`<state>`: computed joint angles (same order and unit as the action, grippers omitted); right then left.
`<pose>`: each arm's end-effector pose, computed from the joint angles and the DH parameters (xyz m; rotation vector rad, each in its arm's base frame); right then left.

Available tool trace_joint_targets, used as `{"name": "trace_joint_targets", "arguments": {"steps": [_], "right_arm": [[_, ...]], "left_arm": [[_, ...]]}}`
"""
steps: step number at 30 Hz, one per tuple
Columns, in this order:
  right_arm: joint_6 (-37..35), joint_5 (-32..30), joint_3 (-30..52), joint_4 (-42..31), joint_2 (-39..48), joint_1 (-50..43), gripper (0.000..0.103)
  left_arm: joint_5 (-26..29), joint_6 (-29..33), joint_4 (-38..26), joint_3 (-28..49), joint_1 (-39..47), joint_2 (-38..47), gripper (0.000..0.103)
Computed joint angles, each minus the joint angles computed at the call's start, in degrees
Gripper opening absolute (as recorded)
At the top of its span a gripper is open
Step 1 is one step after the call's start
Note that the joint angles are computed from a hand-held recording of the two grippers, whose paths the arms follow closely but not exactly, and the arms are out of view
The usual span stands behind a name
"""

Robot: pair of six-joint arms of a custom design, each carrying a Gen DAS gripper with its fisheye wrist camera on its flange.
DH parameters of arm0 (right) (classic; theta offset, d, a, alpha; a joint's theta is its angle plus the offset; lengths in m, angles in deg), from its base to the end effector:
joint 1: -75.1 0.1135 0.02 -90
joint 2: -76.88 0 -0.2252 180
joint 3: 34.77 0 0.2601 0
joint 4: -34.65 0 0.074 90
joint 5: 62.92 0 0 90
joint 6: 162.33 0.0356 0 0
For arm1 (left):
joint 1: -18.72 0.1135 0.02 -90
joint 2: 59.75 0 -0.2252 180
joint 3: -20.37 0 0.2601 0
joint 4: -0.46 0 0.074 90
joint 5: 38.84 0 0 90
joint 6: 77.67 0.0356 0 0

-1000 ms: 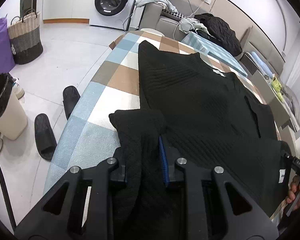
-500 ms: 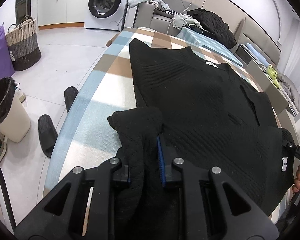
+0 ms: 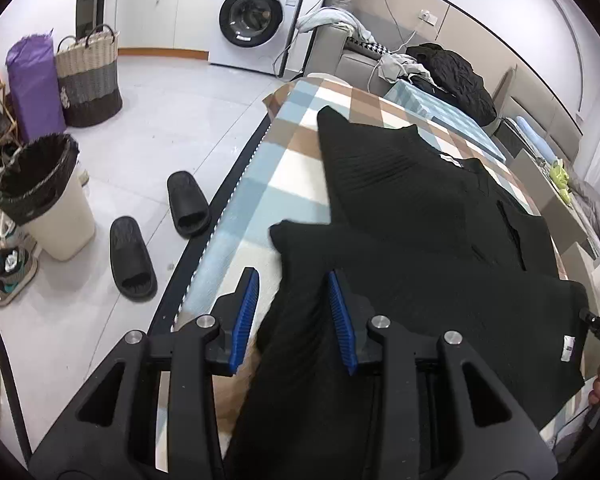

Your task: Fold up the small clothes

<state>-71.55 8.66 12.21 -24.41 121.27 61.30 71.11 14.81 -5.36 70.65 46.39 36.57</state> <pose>0.1760 -0.0316 0.1929 0.1968 2.5038 0.3184 0.2640 0.1247 0.0656 -0.3821 2.3813 -0.1924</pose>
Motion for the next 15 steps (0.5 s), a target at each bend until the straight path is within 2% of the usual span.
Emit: {"name": "trace_joint_targets", "arguments": {"steps": [3, 6, 9, 10, 11, 12, 14, 15], "right_arm": [[-2.19, -3.10, -1.12, -3.24, -2.70, -2.91, 0.039], [-4.82, -6.40, -2.35, -6.54, -5.85, -5.27, 0.040], [-5.73, -6.28, -3.51, -8.01, -8.83, -4.86, 0.040], [-5.55, -5.98, -3.90, -7.81, -9.53, -4.47, 0.040], [-5.09, -5.38, -4.26, -7.11, -9.76, -3.56, 0.040], [-4.31, -4.05, -4.36, -6.41, -9.54, -2.21, 0.040], [-3.33, -0.45, -4.76, -5.38, -10.46, 0.69, 0.025], [-3.38, 0.76, -4.80, -5.35, -11.26, 1.55, 0.009]], "left_arm": [[2.49, 1.76, -2.26, -1.37, 2.40, -1.38, 0.039], [3.15, 3.07, -3.10, -3.14, 3.12, -2.81, 0.039], [3.50, 2.67, -1.81, -5.04, 3.09, -3.95, 0.037], [3.76, 2.30, -1.25, -5.34, 3.01, -3.99, 0.033], [4.12, 2.01, -0.82, -5.52, 2.95, -4.02, 0.018], [4.61, 2.21, -1.04, -5.52, 3.10, -4.14, 0.009], [4.44, 1.44, -0.09, -6.40, 2.85, -5.35, 0.006], [4.64, 1.11, 0.40, -7.16, 2.92, -6.68, 0.005]]}}
